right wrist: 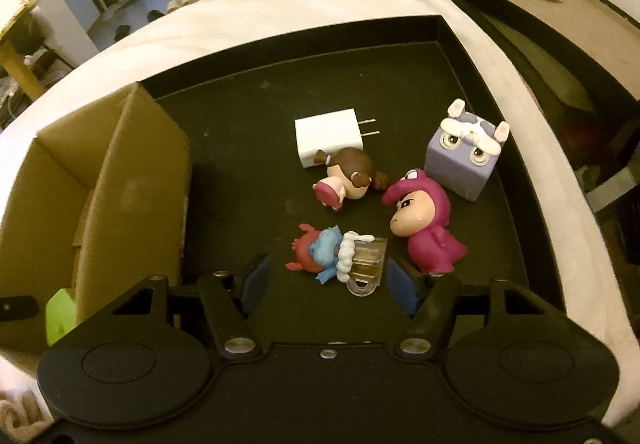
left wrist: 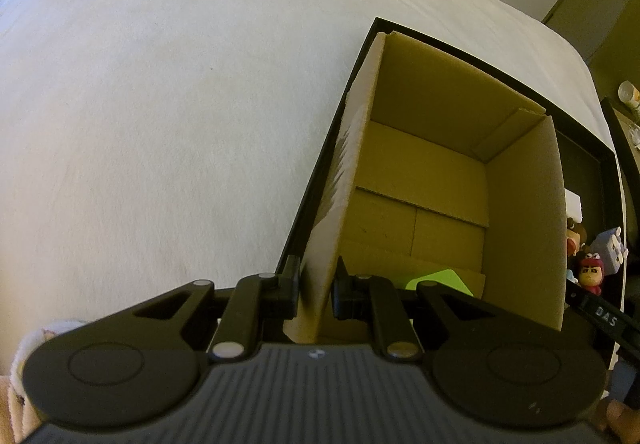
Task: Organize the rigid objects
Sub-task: 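Move the right gripper to the figure with the clear mug and grasp it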
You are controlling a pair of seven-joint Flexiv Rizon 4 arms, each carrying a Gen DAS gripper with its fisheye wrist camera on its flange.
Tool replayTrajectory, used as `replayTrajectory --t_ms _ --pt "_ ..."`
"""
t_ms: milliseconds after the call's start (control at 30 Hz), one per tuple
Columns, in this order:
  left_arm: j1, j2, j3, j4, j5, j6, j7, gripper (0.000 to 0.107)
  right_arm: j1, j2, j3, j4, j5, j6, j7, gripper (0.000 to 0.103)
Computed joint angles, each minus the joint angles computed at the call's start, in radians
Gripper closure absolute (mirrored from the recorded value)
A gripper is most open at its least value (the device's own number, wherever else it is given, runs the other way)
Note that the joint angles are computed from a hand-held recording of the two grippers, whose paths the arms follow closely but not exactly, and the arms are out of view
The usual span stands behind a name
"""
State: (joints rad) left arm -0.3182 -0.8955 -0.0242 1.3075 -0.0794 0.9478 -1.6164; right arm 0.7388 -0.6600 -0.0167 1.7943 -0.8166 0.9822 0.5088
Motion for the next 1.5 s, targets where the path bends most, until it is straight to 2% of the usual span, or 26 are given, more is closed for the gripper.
replayTrajectory --t_ms 133,233,667,800,1100,1500 --pt "0.001 -0.001 -0.001 -0.001 0.0 0.0 0.001 0.093 0.0 -0.02 0.007 -0.029 0.027 -0.038 -0.011 0.029" --pt "0.002 -0.001 -0.002 -0.001 0.0 0.001 0.001 0.093 -0.003 -0.032 0.007 -0.04 0.045 -0.035 0.0 0.029" --pt "0.0 -0.001 0.0 0.002 0.002 0.005 -0.002 0.093 0.018 -0.1 0.035 -0.181 0.151 -0.25 -0.119 0.031" --pt "-0.003 0.0 0.001 0.007 0.004 0.01 -0.003 0.093 0.018 -0.092 0.035 -0.177 0.151 -0.254 -0.134 0.044" --pt "-0.007 0.001 0.005 0.001 0.011 0.002 -0.001 0.093 0.018 -0.047 0.026 -0.103 0.118 -0.172 -0.083 0.044" --pt "-0.02 0.001 0.015 -0.007 0.031 -0.002 -0.013 0.094 0.029 0.028 0.018 -0.055 -0.018 -0.182 -0.03 0.044"
